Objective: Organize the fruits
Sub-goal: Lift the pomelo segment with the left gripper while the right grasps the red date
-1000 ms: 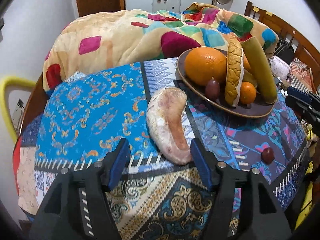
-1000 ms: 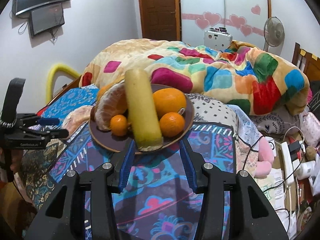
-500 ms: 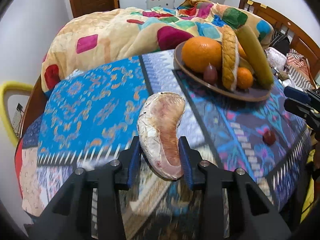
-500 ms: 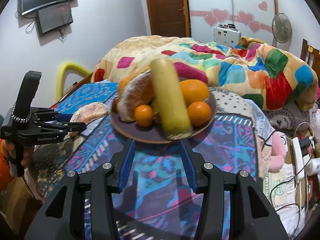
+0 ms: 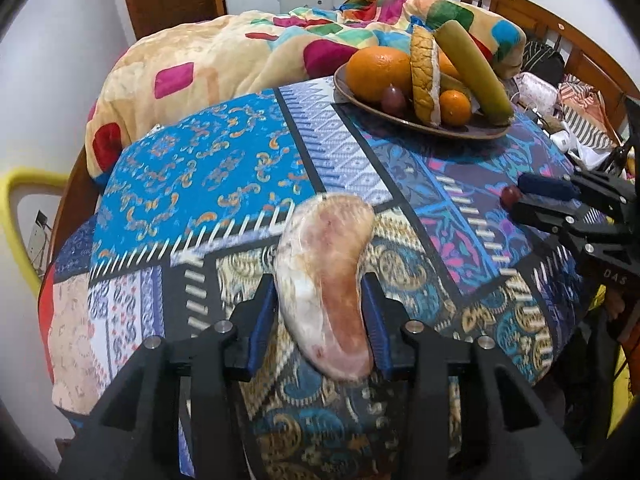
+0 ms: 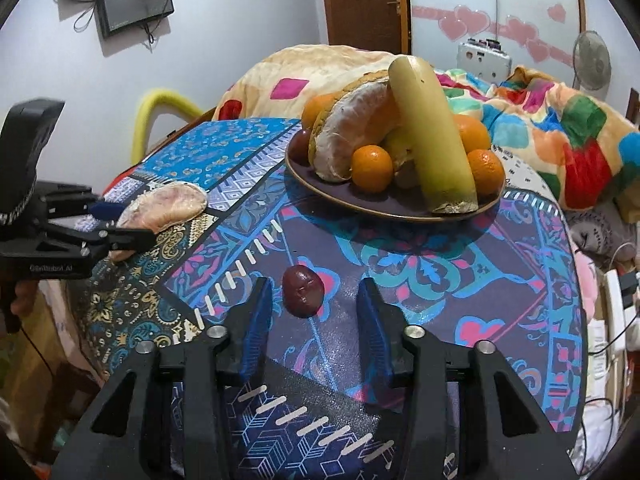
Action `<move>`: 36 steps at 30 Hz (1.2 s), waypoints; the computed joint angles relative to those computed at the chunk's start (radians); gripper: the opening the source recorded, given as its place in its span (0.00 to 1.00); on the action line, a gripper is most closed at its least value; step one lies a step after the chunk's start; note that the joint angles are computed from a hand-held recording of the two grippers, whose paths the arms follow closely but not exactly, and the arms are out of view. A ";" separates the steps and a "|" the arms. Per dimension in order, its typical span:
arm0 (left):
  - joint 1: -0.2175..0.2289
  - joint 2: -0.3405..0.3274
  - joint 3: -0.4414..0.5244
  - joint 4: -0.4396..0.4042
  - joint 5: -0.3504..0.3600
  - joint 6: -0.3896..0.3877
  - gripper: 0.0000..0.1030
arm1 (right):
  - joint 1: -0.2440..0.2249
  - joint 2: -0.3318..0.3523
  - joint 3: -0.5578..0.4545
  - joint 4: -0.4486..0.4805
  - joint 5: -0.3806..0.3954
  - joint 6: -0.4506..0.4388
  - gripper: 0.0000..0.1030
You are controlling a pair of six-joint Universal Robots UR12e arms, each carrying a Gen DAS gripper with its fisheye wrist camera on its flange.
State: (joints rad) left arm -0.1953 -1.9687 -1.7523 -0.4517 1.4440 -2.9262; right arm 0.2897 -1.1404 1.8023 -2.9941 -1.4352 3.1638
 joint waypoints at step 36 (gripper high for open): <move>-0.067 -0.115 0.218 0.156 0.008 -0.070 0.37 | -0.075 -0.026 0.017 -0.181 -0.056 0.088 0.11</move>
